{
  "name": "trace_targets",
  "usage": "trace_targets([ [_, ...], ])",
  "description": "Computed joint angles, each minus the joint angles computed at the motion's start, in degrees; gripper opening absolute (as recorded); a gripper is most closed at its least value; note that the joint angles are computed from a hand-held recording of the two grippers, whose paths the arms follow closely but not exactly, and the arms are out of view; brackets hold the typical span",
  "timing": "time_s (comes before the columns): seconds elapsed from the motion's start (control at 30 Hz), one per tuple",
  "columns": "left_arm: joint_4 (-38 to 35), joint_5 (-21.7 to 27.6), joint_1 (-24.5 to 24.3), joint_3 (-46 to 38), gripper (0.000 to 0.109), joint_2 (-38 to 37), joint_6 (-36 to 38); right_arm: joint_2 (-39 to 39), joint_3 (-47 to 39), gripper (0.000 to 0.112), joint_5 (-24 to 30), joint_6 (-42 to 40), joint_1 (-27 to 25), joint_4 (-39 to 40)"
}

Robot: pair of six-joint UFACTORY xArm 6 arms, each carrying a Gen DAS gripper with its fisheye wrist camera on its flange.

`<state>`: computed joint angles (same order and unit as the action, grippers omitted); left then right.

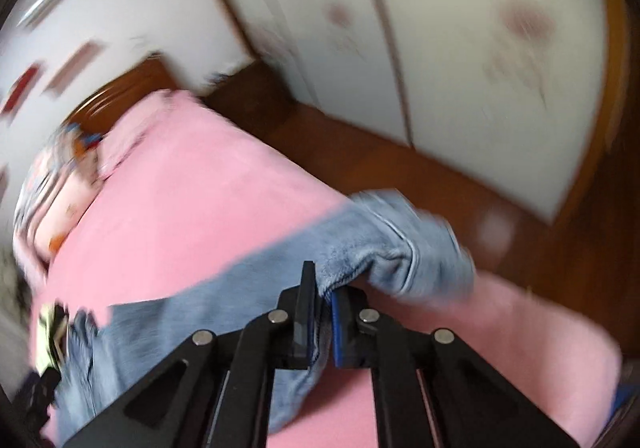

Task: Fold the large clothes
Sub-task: 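Fold the sleeve held by the right tool across the jacket front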

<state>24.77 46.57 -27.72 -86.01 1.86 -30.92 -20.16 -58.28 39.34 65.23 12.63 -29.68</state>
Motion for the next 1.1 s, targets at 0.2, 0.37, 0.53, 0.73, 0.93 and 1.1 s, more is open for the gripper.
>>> trace_targets([
  [0.2, -1.63, -0.67, 7.39, 6.48, 0.102, -8.79, 2.34, 8.17, -16.06, 0.005, 0.9, -8.54, 13.74, -7.28],
  [0.37, -7.29, -1.96, 15.45, 13.14, 0.102, -14.68, 6.77, 18.76, -26.44, 0.005, 1.03, -17.97, 22.8, -5.05],
  [0.53, -15.54, -1.94, 20.66, 18.82, 0.102, -16.38, 14.25, 29.76, -31.69, 0.005, 4.51, -25.19, 28.23, 0.65],
  [0.73, -23.41, -2.86, 20.45, 23.8, 0.102, -16.61, 22.44, 34.82, -30.79, 0.011, 9.84, -26.37, 29.72, 5.7],
  [0.93, -37.88, -2.27, 19.57, 24.82, 0.102, -15.76, 31.68, 29.2, -24.67, 0.053, 6.24, -25.85, 29.85, 6.48],
  [1.1, -42.5, -1.3, 18.88, 24.94, 0.102, -14.14, 33.48, 23.28, -19.25, 0.055, 4.73, -22.06, 31.17, 3.8],
])
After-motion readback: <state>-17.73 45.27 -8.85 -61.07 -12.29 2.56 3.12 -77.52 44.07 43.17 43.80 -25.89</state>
